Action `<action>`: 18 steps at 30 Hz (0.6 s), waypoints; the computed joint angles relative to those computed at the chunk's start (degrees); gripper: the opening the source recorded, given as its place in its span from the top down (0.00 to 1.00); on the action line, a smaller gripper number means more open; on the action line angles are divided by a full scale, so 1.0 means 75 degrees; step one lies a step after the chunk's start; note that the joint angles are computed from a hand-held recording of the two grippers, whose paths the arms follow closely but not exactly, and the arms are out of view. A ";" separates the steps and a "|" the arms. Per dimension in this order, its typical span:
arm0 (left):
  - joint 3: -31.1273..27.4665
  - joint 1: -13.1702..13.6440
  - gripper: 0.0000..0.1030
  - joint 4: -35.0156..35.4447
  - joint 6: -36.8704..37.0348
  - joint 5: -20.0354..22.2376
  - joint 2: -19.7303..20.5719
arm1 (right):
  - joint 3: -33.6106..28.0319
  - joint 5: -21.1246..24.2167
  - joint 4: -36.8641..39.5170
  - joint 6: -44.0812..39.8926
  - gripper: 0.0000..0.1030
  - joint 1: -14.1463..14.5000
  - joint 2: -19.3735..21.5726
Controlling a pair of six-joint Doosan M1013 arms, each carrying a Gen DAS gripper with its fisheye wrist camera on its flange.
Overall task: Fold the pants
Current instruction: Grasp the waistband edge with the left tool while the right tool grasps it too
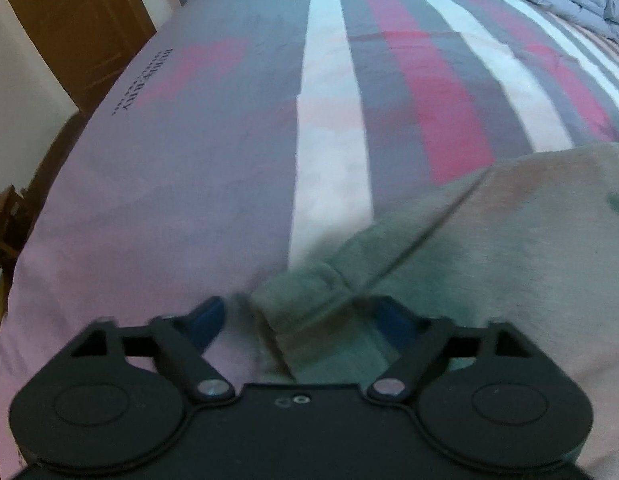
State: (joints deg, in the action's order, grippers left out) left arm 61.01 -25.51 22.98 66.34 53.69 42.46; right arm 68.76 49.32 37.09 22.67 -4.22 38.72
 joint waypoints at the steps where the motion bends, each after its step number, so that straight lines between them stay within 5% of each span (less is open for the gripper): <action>1: 0.0033 0.0019 0.14 0.0021 -0.0012 -0.0094 0.0008 | -0.0235 0.0150 -0.0158 0.0054 0.00 0.0047 0.0147; 3: -0.0015 0.0101 0.13 -0.0264 0.0111 -0.0142 0.0069 | -0.0656 0.0352 -0.0536 0.0217 0.00 0.0143 0.0439; 5: 0.0045 0.0216 0.29 -0.0898 0.0475 -0.0373 0.0052 | -0.1010 0.0532 -0.0822 0.0451 0.00 0.0232 0.0705; 6: 0.0080 0.0266 0.46 -0.1288 0.0711 -0.0505 0.0026 | -0.1183 0.0645 -0.0981 0.0565 0.00 0.0274 0.0834; 9: 0.0199 0.0263 0.61 -0.1446 0.0883 -0.0682 -0.0061 | -0.1497 0.0862 -0.1524 0.0806 0.00 0.0414 0.1088; 10: 0.0279 0.0262 0.69 -0.1495 0.0912 -0.0759 -0.0119 | -0.1479 0.0880 -0.1535 0.0787 0.09 0.0417 0.1087; 12: 0.0469 0.0253 0.81 -0.1483 0.0794 -0.0975 -0.0263 | -0.1533 0.1282 -0.1243 0.0708 0.46 0.0361 0.1080; 13: 0.0541 0.0227 0.92 -0.1344 0.0646 -0.1009 -0.0329 | -0.1478 0.1268 -0.1228 0.0707 0.77 0.0362 0.1027; 18: 0.1006 0.0060 0.96 -0.0555 -0.0097 -0.1412 -0.0765 | -0.0689 0.0485 -0.1311 0.0376 0.93 0.0415 0.0507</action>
